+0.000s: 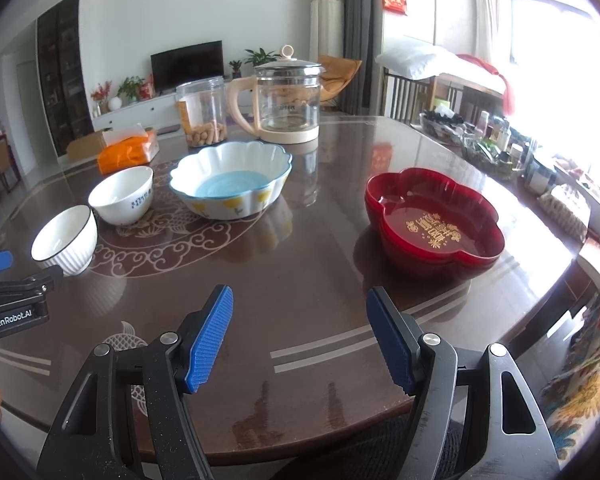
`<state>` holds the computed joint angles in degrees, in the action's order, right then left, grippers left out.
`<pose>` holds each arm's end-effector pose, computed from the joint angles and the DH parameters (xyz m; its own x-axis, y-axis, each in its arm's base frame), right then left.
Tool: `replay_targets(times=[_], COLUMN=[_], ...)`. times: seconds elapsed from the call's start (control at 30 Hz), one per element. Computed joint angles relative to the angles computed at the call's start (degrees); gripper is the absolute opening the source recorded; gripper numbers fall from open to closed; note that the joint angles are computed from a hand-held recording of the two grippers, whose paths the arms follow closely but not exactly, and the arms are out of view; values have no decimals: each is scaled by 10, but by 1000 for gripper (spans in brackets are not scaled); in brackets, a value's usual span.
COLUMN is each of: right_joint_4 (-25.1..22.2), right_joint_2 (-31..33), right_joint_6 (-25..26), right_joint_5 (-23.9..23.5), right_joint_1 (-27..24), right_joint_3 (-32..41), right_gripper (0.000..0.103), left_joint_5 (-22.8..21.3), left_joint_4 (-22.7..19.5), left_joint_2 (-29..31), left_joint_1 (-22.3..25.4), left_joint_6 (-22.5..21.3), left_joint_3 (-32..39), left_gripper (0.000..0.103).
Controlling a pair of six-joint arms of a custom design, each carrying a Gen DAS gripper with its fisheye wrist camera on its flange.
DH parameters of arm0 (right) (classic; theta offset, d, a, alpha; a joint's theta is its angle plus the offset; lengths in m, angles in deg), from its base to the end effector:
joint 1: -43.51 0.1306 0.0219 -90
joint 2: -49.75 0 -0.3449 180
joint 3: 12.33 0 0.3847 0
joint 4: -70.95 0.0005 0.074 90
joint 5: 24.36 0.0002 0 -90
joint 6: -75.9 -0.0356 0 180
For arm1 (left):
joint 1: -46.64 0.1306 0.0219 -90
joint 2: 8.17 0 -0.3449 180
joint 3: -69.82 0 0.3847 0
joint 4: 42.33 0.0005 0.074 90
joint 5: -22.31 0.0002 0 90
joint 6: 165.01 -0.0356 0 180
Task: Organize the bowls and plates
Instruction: 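Move the left tool toward the blue-and-white scalloped bowl, then close the left tool on the scalloped bowl rim and lift it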
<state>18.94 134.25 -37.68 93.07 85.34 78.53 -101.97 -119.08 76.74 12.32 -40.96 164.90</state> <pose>0.3427 0.2841 0.4409 -0.6291 -0.0866 -0.7724 -0.1095 0.9937 -0.0223 0.3504 -0.2155 0.4471 -0.7853 -0.0241 -0.6187 -0.1915 0.9597 0.2057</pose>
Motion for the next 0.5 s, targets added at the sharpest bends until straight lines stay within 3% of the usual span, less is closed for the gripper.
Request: replay_targets(times=[0.07, 0.13, 0.23, 0.3, 0.37, 0.43, 0.5], right_joint_4=[-3, -9, -18, -16, -15, -28, -72], right_joint_2=[3, 6, 15, 25, 46, 82, 138], right_joint_6=[-1, -1, 7, 32, 73, 87, 72], right_joint_5=[-5, -12, -57, -79, -80, -110, -164], right_joint_1=[-1, -3, -14, -23, -31, -51, -81], right_joint_3=[2, 6, 20, 39, 77, 136, 222], right_gripper=[73, 73, 73, 73, 73, 73, 73], left_joint_5=[23, 74, 170, 248, 310, 319, 328], left_joint_4=[1, 10, 29, 14, -13, -44, -84], left_joint_2=[4, 8, 29, 73, 141, 221, 307], left_joint_1=[8, 28, 71, 104, 131, 147, 160], left_joint_6=[-8, -29, -99, -155, -206, -224, -225], left_joint_3=[6, 21, 75, 150, 243, 346, 460], left_gripper=[85, 85, 85, 86, 94, 95, 94])
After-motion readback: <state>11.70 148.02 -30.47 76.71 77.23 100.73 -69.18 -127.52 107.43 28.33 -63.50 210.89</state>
